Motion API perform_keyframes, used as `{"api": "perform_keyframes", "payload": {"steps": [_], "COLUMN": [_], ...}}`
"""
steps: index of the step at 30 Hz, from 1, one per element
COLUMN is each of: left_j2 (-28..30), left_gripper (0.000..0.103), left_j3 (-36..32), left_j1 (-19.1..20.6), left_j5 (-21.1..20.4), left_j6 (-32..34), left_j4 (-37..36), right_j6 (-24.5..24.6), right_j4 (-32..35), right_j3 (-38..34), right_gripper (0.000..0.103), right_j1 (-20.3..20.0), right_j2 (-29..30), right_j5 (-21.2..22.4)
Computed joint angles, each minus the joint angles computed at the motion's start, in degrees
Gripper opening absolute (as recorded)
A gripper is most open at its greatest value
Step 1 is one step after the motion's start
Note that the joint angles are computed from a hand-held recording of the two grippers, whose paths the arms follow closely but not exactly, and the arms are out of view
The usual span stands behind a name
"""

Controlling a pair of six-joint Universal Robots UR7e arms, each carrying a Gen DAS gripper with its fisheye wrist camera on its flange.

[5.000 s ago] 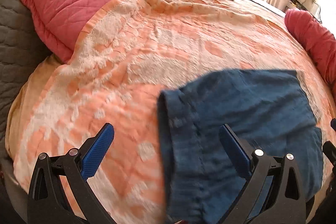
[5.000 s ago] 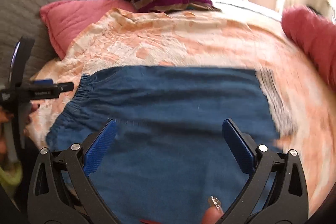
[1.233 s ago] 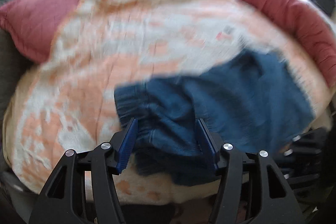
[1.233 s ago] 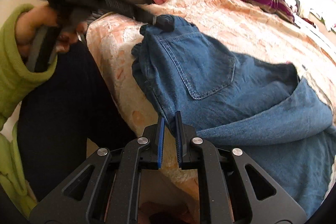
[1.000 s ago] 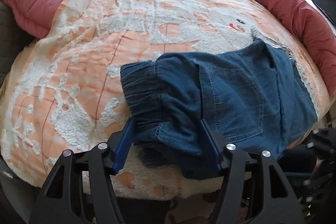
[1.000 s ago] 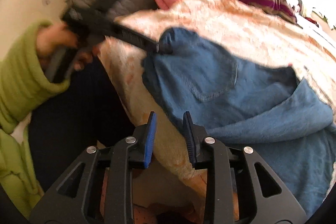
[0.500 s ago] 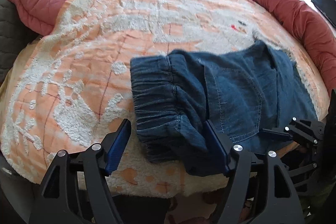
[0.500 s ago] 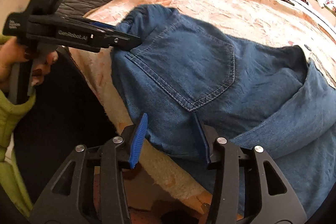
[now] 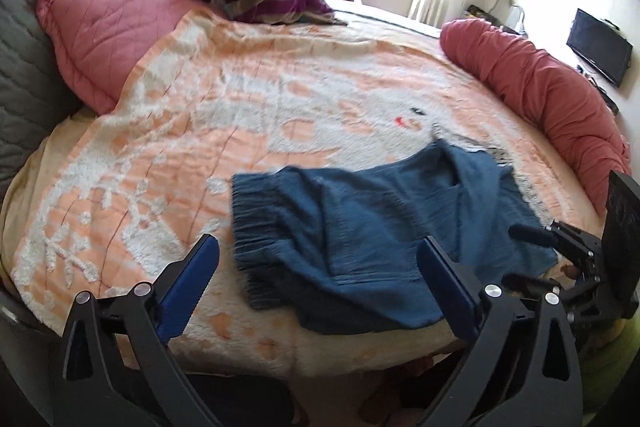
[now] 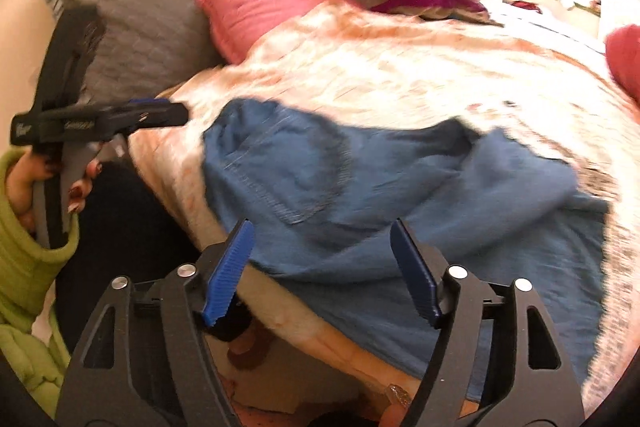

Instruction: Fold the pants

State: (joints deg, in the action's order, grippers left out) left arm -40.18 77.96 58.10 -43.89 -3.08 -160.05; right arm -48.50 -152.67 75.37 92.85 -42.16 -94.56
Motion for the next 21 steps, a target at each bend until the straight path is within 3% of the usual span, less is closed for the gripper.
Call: {"api": "perform_keyframes", "payload": {"steps": [11,19,21], "left_j2": [7.0,12.6,14.4], "left_gripper": [0.098,0.098,0.098], "left_j3": [-8.2,-16.3,-18.7], "left_j1": [-1.6,-0.8,-0.5], "left_j5": [-2.9,-11.8,-12.4], "left_j6": [4.4,5.4,5.7], "left_j4": [4.9,12.8,15.0], "right_j6": [5.4,7.7,7.3], "right_j4": [-10.5,-11.8,-10.6], "right_j3": [0.5,-2.8,-5.7], "right_gripper": [0.082,0.088,0.089], "right_j1": [-3.0,-3.7,-3.3], "right_j2": [-2.9,-2.1,-0.6], "right_j5": [-2.4,-5.0,-6.4]}}
